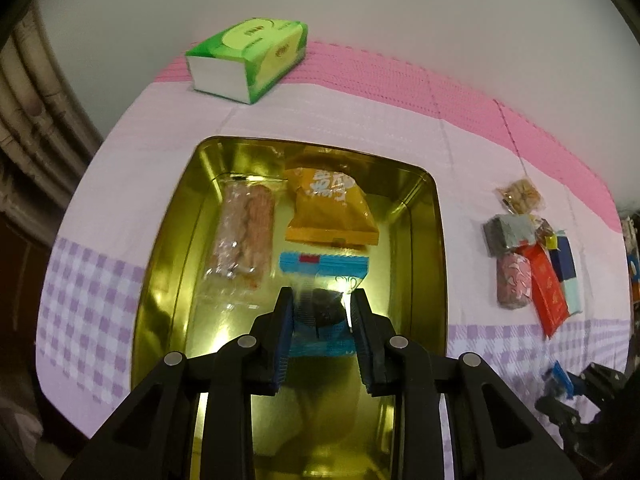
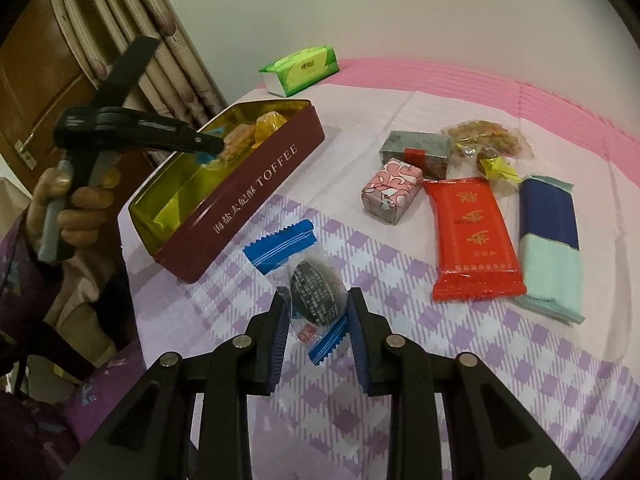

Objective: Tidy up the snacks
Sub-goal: 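Release the blue candy into the gold tray with the left gripper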

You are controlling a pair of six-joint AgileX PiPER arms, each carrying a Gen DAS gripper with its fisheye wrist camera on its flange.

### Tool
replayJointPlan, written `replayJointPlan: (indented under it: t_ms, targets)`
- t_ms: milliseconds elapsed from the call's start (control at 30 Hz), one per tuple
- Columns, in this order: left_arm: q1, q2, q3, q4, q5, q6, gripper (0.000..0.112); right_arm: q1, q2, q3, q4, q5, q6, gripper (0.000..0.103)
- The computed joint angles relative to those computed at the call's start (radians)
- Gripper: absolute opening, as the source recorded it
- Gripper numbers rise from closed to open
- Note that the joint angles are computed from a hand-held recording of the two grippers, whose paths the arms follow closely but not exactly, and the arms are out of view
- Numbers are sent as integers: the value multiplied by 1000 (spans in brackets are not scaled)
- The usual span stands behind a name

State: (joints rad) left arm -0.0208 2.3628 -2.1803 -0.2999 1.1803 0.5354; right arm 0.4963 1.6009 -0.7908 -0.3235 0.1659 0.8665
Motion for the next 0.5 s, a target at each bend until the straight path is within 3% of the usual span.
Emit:
replayJointPlan:
  t_ms: [100,200,333,467,500]
  targets:
    - [-20,17,-14,32,-19,-11,30,-8,-2,-1,12,-4,-15,26]
    - [-22,21,-27,43,-8,-19,38,-5,-8,0,-20,-1,19,26]
    - [12,-35,17,6,-15,-29,42,2,-12,-4,-50,8,52,26]
    - [64,-179,187,-12,-111,-28,64,10,-16,-17,-66,22,67,26]
    - [75,-213,236,-14,-143,-27,66,13,-16,-23,-68,27,68,26]
